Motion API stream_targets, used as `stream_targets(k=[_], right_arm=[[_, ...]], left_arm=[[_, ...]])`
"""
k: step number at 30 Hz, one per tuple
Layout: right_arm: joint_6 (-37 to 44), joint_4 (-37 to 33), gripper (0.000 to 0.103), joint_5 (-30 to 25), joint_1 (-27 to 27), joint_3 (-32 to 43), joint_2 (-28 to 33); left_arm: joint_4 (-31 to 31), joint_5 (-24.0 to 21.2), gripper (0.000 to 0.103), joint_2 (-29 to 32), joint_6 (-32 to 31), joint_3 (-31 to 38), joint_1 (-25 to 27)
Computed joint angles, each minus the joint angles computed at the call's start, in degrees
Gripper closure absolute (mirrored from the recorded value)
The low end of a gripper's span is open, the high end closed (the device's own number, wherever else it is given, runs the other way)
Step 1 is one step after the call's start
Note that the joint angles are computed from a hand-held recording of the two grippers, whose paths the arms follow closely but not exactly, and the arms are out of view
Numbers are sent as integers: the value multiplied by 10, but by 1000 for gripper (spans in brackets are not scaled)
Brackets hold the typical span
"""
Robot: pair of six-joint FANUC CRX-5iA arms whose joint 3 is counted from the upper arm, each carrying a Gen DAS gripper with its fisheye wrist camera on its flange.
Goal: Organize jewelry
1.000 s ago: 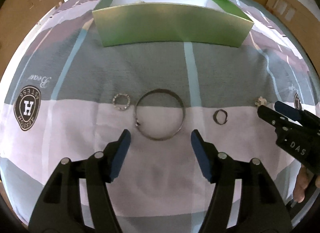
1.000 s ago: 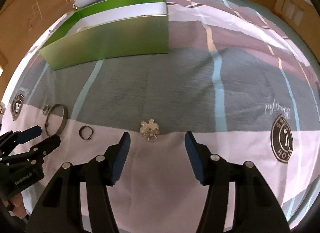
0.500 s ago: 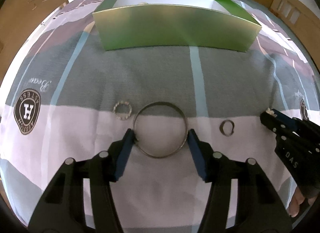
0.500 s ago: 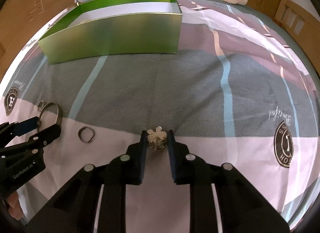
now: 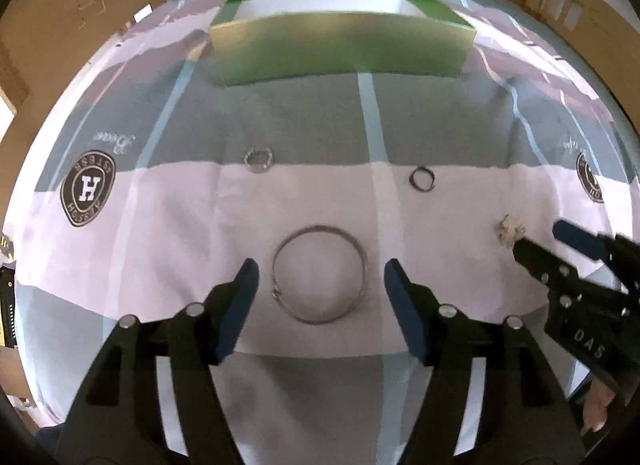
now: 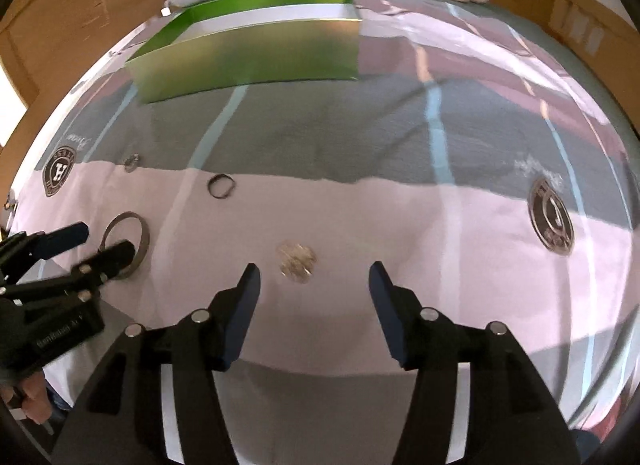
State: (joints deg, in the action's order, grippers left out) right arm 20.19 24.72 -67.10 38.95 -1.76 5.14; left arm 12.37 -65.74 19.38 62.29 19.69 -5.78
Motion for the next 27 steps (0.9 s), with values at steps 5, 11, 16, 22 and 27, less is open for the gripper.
stream_targets(k=[5,11,16,22,27], right_arm=[[-11,-12,47,0,-4,5,10],[-19,0,59,4,-6,16,30],[-15,-11,75,14,-13,20,32],[30,-58,84,38,-11,24,20],[10,-54,64,34,-9,13,8]], left_arm=[[1,-6,37,11,16,7,-4],[-29,0,37,20,47,11,-13],[-18,5,40,19,37,3,-8],[4,-13,40,24,34,8,9],[6,-24,37,28,39,17,7]])
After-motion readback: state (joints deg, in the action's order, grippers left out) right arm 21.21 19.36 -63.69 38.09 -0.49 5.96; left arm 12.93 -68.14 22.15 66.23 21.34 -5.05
